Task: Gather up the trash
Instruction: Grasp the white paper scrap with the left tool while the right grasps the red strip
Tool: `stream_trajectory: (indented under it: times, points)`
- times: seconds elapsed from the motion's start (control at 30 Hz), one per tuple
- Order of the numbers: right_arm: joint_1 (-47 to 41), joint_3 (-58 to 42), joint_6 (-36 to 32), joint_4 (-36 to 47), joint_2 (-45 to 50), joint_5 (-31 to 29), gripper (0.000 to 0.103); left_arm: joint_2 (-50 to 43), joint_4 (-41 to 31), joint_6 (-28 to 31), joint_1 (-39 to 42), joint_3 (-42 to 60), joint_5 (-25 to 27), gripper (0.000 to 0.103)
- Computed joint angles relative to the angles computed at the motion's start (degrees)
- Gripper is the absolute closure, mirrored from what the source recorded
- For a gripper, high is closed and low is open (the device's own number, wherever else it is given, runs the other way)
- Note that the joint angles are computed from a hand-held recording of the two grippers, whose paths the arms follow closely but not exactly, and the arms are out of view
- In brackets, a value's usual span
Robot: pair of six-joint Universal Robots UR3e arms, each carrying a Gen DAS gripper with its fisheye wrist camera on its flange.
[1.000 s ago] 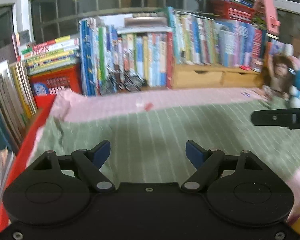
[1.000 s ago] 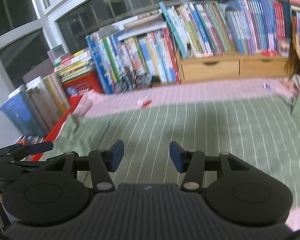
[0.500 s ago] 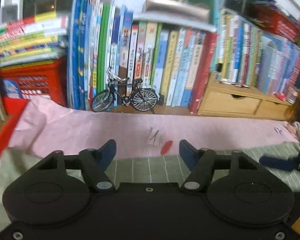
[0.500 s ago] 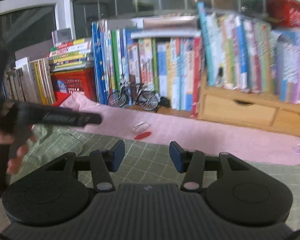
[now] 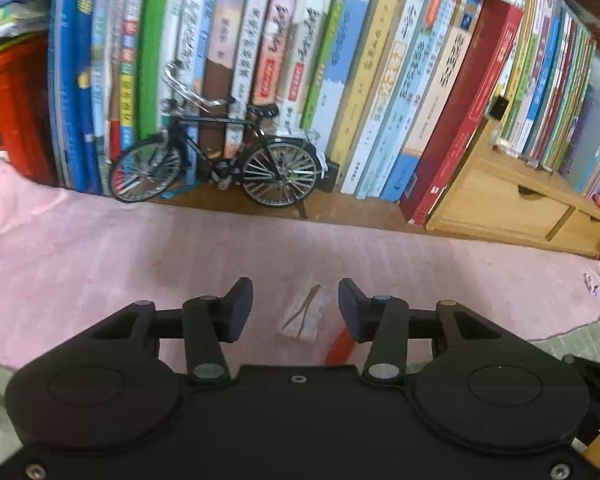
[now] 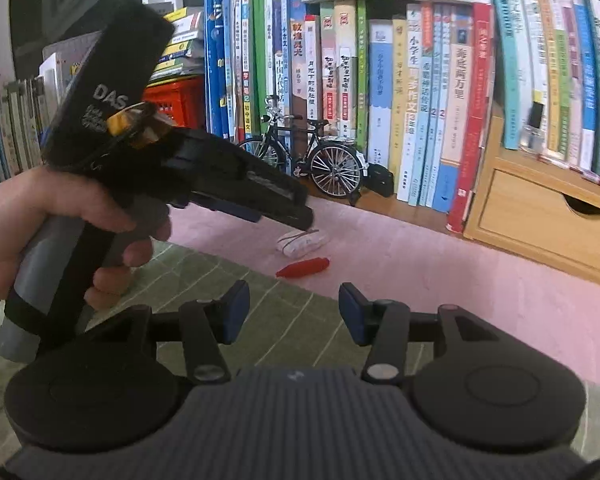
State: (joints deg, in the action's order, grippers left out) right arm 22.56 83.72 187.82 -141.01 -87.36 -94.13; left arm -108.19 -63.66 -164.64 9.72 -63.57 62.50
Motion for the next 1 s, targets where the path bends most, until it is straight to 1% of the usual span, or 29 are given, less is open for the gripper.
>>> stream_trajectory:
  times: [0.03,0.07,0.13,0.17,0.33,0.5,0.57,0.7,0.73,0.77,0.8,0.87,1.0]
  points:
    - [-0.4,0.1,-0.7,-0.8,0.5,0.5,0.038,-1.0,-0.6,0.2,-0.3,0.9,0.1,0.059]
    - [-0.8,-0.2,-1.3,-0.7,1.1,1.1,0.038,-1.4,-1.3,0.6,-0.5,1.5,0.1,0.063]
    - [-1.4,-0.6,-2.6,-1.5,2.5,1.8,0.038,-3.2,-3.1,1.3,-1.5,3.7,1.4,0.079]
    - [-1.7,-0.7,-3.1,-2.1,3.0,2.3,0.038,-3.8,-3.2,1.7,-1.8,4.0,1.6,0.082]
    - [-3.1,-1.7,-5.5,-4.5,6.1,4.2,0.038,-4.8,-3.3,1.5,-1.4,5.7,1.0,0.083]
    - [-4.5,-4.6,-8.3,-5.1,9.9,5.9,0.033,-4.9,-2.3,1.4,-0.5,6.2,1.3,0.083]
    - [-5.2,-5.5,-9.0,-4.8,11.1,7.1,0.03,-4.8,-1.6,1.9,-0.3,5.4,1.5,0.083]
    - [-6.5,-6.7,-9.5,-3.3,12.5,10.7,0.03,-4.9,-0.6,2.0,-0.4,4.7,2.3,0.083]
    - [-6.7,-6.7,-9.8,-3.3,12.5,11.4,0.037,-4.8,-0.4,1.9,-0.3,4.4,2.2,0.083]
    - [-6.7,-7.0,-10.2,-3.0,12.7,11.9,0.049,-4.9,-0.3,1.8,-0.3,4.3,2.3,0.083]
    - [-6.6,-7.2,-10.3,-2.9,12.8,12.2,0.053,-4.9,-0.1,1.8,-0.4,4.3,2.5,0.083]
    - [-6.1,-7.5,-10.5,-2.8,13.1,11.8,0.055,-4.6,0.6,1.9,-0.6,3.9,3.1,0.083]
    - [-5.7,-6.6,-9.2,-3.4,12.2,11.7,0.056,-3.1,1.2,1.9,-0.5,2.2,3.8,0.083]
